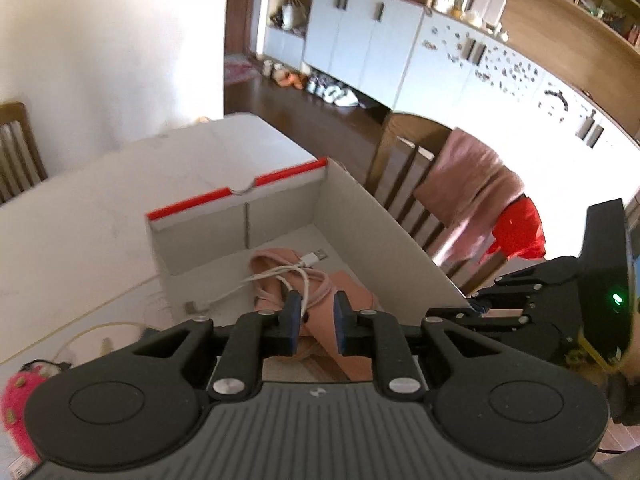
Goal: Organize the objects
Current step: 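Lower the cable onto the pink cloth and open the left gripper, then return the left gripper to the table and grasp the red strawberry plush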
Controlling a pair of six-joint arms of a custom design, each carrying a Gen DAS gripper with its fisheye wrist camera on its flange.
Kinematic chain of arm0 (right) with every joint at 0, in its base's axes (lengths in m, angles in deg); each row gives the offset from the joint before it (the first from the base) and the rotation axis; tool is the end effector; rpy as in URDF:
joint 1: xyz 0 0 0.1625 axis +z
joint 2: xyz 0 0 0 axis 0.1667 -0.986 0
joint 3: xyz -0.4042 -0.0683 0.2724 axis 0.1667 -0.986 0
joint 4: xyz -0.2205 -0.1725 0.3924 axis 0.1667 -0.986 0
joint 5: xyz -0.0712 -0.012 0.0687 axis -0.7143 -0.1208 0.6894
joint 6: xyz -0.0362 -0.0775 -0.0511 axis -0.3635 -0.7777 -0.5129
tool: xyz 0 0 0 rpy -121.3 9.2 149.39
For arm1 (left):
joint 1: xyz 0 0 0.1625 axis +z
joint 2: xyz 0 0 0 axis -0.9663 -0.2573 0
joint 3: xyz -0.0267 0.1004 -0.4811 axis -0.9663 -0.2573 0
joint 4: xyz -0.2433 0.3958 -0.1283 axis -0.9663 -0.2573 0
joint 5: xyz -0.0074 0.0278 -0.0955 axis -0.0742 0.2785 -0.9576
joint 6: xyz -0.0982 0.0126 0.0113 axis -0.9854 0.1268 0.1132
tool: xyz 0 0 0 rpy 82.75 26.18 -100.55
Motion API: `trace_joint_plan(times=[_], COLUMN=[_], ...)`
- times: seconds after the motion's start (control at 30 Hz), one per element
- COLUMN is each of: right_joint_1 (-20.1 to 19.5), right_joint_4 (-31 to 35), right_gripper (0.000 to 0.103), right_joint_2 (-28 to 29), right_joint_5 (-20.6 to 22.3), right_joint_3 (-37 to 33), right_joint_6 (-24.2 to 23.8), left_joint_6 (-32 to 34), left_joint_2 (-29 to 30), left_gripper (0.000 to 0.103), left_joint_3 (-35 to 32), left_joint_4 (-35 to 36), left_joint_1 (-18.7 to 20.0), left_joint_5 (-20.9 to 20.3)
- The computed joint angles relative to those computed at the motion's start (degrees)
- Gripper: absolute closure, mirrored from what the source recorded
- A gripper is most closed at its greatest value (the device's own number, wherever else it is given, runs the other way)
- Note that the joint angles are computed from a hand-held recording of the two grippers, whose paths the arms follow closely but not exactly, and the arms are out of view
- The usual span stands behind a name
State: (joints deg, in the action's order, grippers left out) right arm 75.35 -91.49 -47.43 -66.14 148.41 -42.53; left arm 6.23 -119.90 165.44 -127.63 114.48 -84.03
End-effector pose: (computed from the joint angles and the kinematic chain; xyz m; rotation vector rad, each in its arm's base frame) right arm 0.0484 -0.5561 0.3112 1.1796 -2.1839 0.3318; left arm -0.4237 -0.5829 0.0141 1.0099 2.5220 -0.5131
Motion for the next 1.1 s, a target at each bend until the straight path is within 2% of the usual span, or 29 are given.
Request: trace_joint_plan(times=[0.07, 0.1, 0.13, 0.2, 0.37, 0.73, 0.9, 1.0, 1.1], right_joint_1=[0.0, 0.0, 0.0, 0.0, 0.0, 0.1, 0.2, 0.3, 0.4], right_joint_4=[0.0, 0.0, 0.0, 0.2, 0.3, -0.1, -0.8, -1.3, -1.6], right_gripper=[0.099, 0.099, 0.099, 0.099, 0.099, 0.097, 0.097, 0.097, 0.097], right_joint_2=[0.0, 0.0, 0.0, 0.0, -0.1, -0.3, -0.3, -0.2, -0.2], right_joint_5=[0.0, 0.0, 0.0, 0.0, -0.1, -0.3, -0.7, -0.9, -1.2], right_joint_3=[0.0, 0.0, 0.0, 0.0, 0.0, 0.4, 0.7, 0.9, 1.0], right_joint_6=[0.0, 0.0, 0.0, 0.2, 0.1, -0.6, -0.6, -0.8, -0.7], left_joint_6=[-0.6, -0.8, -1.0, -1.5, -4.0, -9.5, -9.4, -8.1, -6.6], left_joint_2=[-1.5, -2.2, -3.0, -4.7, -8.3, -14.5, -15.3, -15.0, -14.1], left_gripper=[0.077, 0.068, 0.052, 0.034, 0.032, 0.017, 0.004, 0.000, 0.000], left_joint_3=[1.8, 2.7, 3.6, 5.6, 9.3, 15.3, 16.3, 16.1, 16.2], left_joint_4=[-1.2, -1.9, -2.6, -4.4, -5.7, -3.9, -4.4, -5.4, -6.8], left_joint_1=[-0.7, -0.8, -1.0, -1.3, -1.3, 1.5, 3.6, 5.2, 6.3], left_joint_5=[1.4, 1.6, 1.9, 3.0, 5.5, 12.4, 14.2, 13.6, 15.4])
